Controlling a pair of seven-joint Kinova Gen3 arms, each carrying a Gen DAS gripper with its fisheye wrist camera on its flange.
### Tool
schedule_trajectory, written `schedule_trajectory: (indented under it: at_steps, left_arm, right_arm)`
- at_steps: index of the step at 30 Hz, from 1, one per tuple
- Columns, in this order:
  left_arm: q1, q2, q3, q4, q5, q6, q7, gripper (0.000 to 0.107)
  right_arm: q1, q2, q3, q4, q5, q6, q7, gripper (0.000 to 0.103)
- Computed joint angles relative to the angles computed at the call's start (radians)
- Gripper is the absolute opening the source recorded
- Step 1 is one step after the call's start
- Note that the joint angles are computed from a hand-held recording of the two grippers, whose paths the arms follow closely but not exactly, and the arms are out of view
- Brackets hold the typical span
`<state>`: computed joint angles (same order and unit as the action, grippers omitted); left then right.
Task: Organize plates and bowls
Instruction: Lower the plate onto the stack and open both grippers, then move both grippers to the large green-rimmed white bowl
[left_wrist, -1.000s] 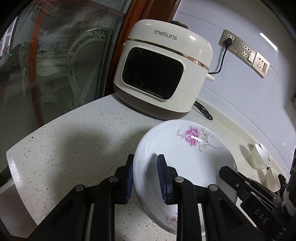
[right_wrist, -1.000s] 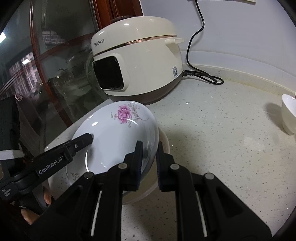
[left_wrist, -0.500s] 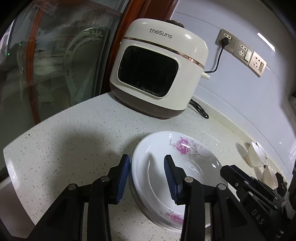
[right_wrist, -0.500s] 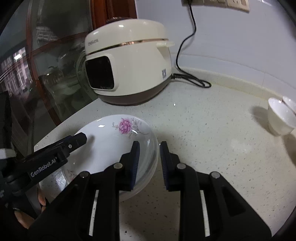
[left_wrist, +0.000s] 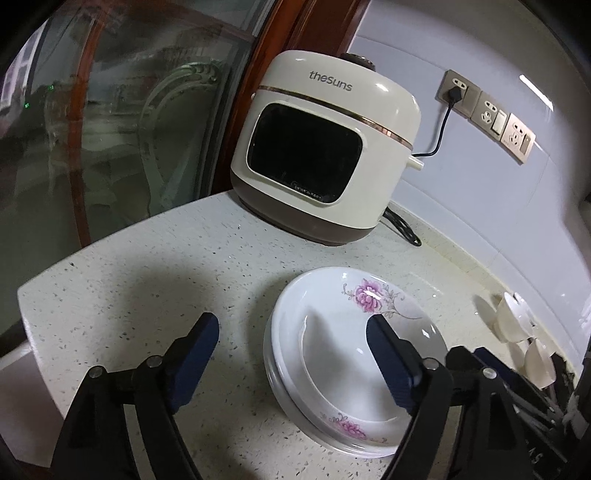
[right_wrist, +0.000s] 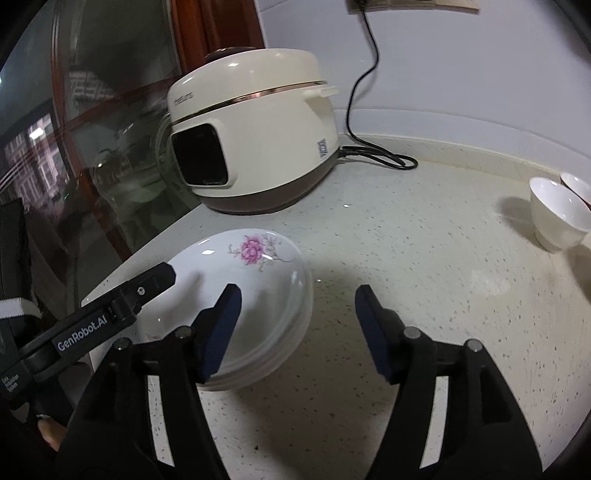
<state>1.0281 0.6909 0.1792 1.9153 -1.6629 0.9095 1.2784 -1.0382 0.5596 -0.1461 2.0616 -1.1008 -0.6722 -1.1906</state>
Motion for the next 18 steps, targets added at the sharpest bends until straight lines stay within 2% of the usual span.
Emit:
schedule_trajectory:
  at_steps: [3,14,18]
  left_arm:
    - [0.019,0.002,0.001,-0.028,0.046,0.02,-0.067,0.085]
    - [0.125,0.026,-0.045,-0.157,0.156,0.079,-0.273,0.088]
    - [0.164,0.046,-0.068,-0.21,0.172,0.08,-0.347,0.09]
  right_arm:
    - [0.023,-0.008,-0.011,0.027,0.04,-0.001,-0.058,0.077]
    - [0.055,-0.041,-0.012,0.144,0.189,-0.034,-0.301,0.084]
    - [0.052,-0.056,-0.016,0.219,0.217,-0.111,-0.397,0.084]
